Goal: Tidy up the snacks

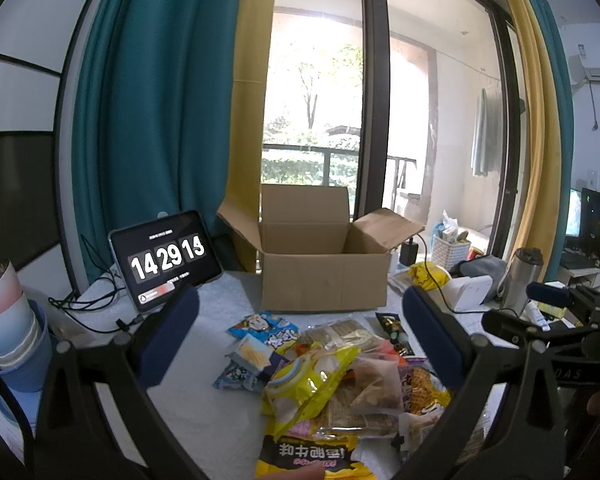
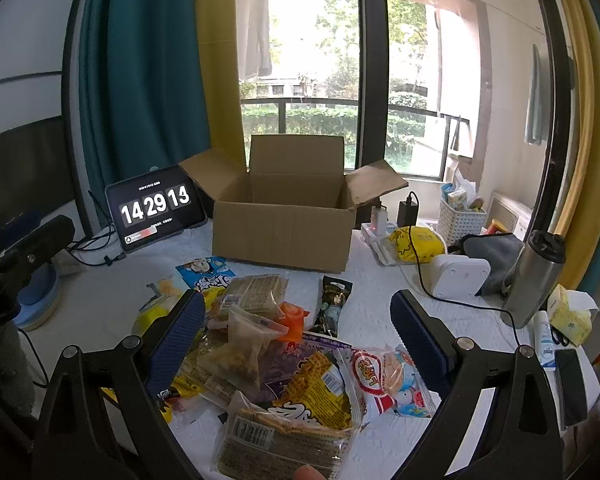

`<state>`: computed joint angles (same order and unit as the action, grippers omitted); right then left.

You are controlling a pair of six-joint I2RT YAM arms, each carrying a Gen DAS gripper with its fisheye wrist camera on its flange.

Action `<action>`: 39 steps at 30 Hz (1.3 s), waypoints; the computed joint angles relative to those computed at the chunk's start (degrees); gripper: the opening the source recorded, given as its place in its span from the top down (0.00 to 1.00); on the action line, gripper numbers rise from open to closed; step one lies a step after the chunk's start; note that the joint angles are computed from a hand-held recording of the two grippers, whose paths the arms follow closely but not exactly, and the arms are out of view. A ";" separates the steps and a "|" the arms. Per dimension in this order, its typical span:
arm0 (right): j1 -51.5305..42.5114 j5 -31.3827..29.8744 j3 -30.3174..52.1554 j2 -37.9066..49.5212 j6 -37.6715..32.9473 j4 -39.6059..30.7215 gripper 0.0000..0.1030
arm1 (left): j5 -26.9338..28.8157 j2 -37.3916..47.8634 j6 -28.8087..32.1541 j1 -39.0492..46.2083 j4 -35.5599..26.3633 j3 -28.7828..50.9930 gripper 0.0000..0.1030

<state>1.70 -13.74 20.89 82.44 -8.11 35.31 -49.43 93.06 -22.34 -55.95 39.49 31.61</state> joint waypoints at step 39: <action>-0.89 -0.70 1.50 9.90 -1.11 1.88 0.06 | 6.27 7.70 -5.75 3.00 -5.21 2.36 0.00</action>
